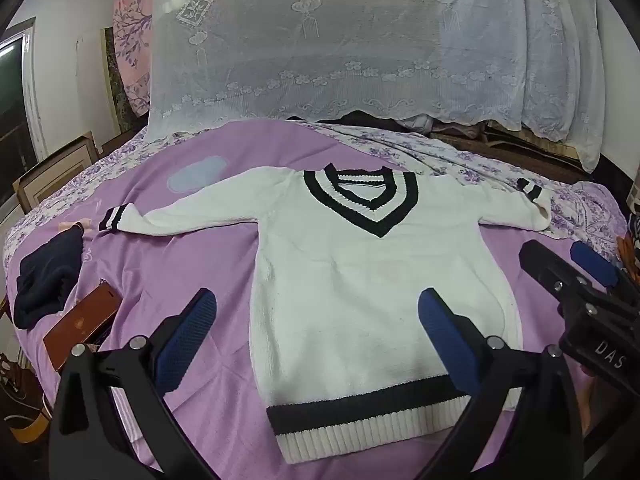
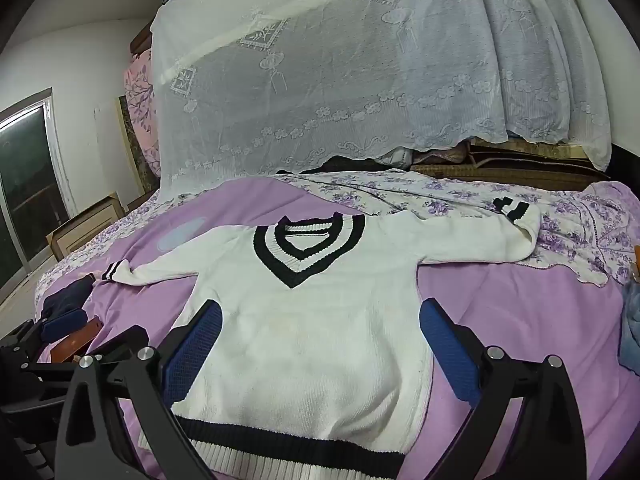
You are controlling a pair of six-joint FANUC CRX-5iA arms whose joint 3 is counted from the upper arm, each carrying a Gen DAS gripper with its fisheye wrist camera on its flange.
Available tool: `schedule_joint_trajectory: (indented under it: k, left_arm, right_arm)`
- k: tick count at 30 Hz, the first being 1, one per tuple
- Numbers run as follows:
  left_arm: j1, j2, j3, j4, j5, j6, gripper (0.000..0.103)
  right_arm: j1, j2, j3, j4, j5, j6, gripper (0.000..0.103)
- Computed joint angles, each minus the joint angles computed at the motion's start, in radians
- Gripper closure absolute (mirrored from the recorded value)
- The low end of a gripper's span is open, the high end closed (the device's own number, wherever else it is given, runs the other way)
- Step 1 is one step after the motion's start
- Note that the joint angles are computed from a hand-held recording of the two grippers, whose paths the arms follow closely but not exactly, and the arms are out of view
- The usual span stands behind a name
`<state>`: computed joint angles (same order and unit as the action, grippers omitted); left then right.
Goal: Fold small clothes
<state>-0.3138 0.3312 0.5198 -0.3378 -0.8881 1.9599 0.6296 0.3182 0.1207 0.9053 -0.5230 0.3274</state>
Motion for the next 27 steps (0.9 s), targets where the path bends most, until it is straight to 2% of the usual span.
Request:
schedule_joint_trajectory:
  k: [5,10,27]
  left_arm:
    - [-0.001,-0.005,-0.010,-0.003,0.016,0.001,0.004]
    - [-0.005,0.012,0.036,-0.008,-0.023,-0.014,0.004]
    - [0.010,0.009,0.006,0.007,-0.010,0.003,0.004]
  right_arm:
    - [-0.003,0.001,-0.004,0.015,0.006,-0.012,0.003]
    - [-0.002,-0.001,-0.010,0.029,0.011,-0.032,0.003]
    - [-0.011,-0.007,-0.022,0.026,0.026,-0.038,0.003]
